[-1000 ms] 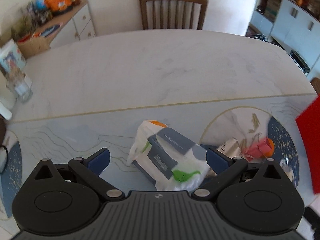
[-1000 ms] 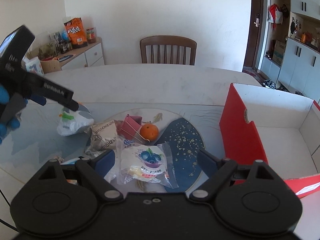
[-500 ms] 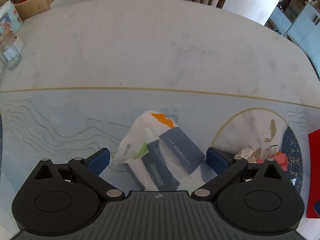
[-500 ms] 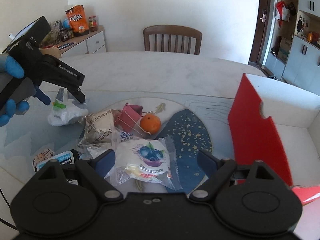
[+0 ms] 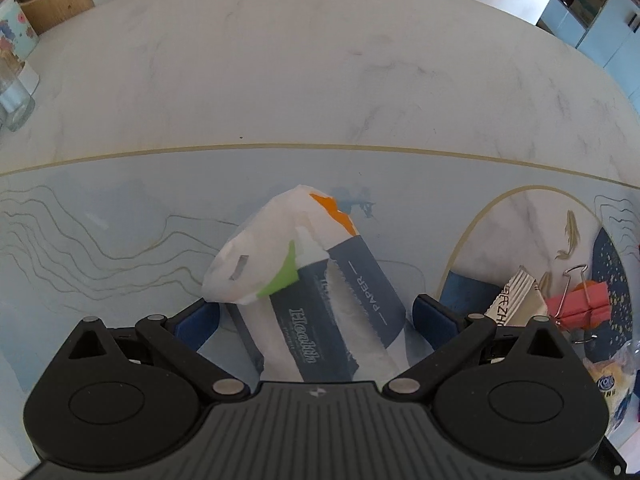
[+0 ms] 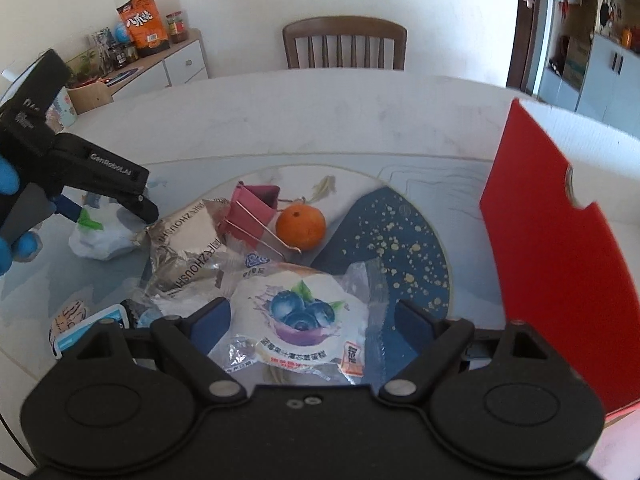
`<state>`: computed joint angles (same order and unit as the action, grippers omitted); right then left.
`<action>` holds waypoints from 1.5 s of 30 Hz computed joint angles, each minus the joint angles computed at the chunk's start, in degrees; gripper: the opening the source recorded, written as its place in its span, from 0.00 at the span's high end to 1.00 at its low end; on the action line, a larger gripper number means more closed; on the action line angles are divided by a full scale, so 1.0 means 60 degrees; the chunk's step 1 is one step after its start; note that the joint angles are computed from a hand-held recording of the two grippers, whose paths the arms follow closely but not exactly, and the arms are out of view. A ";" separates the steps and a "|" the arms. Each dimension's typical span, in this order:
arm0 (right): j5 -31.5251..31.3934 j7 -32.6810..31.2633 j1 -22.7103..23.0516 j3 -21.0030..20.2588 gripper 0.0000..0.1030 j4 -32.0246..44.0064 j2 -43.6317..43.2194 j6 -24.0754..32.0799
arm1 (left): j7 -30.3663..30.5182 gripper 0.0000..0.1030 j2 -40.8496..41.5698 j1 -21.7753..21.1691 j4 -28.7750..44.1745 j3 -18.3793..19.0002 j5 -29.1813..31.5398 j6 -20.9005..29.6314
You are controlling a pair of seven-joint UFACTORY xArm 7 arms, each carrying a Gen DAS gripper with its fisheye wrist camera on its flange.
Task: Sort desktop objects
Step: 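Grasp the white wet-wipes pack with the left gripper while the right gripper grasps the blueberry bread bag, then carry the wipes pack with the left gripper while the right gripper carries the bread bag into the red box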
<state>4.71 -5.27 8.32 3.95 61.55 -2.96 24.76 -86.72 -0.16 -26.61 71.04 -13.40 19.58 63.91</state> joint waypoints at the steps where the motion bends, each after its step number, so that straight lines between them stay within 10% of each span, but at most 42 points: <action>1: 0.0042 -0.0009 -0.0004 -0.0012 0.14 0.0035 0.0054 0.0066 | -0.0023 0.00 0.0001 -0.0019 -0.0031 -0.0018 0.0053 0.0010; 9: 0.0536 0.0068 -0.0042 -0.0036 0.21 0.0259 0.0238 0.0311 | -0.0400 0.02 -0.0244 -0.0108 -0.0361 -0.0119 0.0348 -0.0145; 27: -0.0738 0.1644 -0.0093 0.0033 0.38 0.0247 -0.0074 0.0570 | -0.0524 0.43 -0.0816 -0.0146 -0.0572 -0.0569 0.1139 0.0020; 45: -0.1544 0.3383 -0.0203 0.0261 0.38 -0.0127 -0.1411 0.0913 | 0.0724 0.45 -0.0924 -0.0569 0.0313 -0.0914 0.1517 0.0306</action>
<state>-4.55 15.03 7.10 5.52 60.79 -11.43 30.24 -82.37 -5.71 -30.02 72.92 -18.89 28.68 65.75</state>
